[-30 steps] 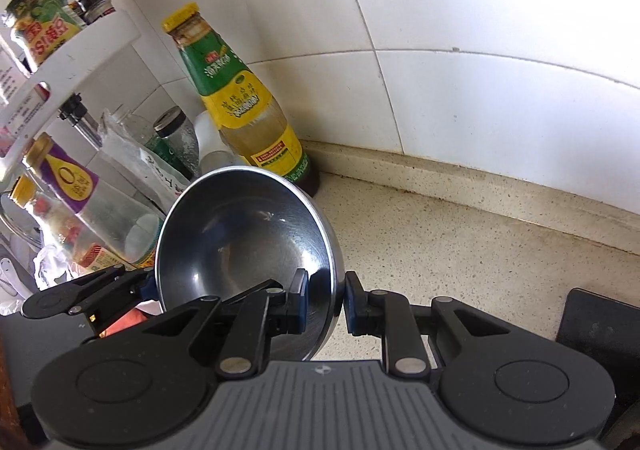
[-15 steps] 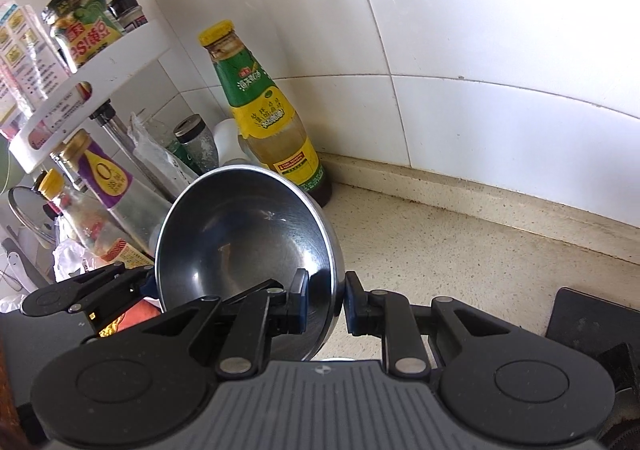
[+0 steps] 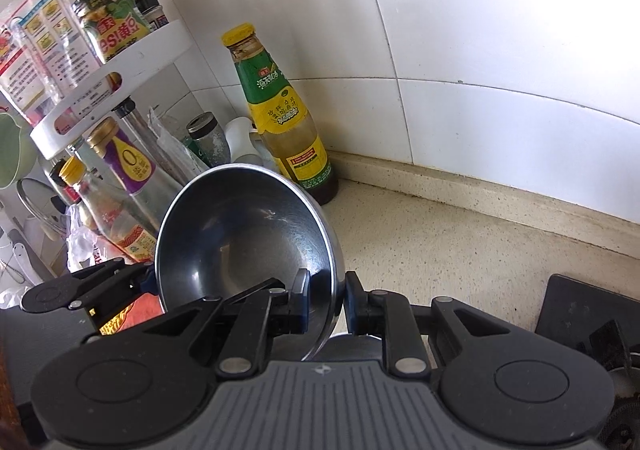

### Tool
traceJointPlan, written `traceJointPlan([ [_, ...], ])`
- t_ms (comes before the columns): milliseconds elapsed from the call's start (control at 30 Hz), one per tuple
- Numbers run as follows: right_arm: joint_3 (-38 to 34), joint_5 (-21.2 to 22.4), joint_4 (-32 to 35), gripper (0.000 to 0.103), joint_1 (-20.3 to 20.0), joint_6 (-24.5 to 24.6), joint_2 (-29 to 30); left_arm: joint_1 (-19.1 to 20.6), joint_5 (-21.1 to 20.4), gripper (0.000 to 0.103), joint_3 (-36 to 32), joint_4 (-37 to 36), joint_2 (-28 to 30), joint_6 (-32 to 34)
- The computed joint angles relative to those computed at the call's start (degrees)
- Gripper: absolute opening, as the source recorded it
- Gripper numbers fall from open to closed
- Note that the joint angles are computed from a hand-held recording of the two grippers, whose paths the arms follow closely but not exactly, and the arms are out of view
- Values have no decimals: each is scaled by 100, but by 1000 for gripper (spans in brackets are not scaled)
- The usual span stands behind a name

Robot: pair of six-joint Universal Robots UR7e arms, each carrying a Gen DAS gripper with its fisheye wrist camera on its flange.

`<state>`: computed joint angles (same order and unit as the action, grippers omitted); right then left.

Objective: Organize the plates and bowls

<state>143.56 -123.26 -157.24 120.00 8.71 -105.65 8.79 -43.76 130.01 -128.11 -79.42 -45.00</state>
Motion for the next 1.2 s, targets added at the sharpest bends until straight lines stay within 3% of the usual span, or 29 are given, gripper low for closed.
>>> traceJointPlan([
  [933,339,-379,861,20,433,890,-513,-402,-468,66,295,362,-302,-212],
  [1200,459,-526,1072,20,410,1300,-601,-248,-791,67,413,28,-274,210],
])
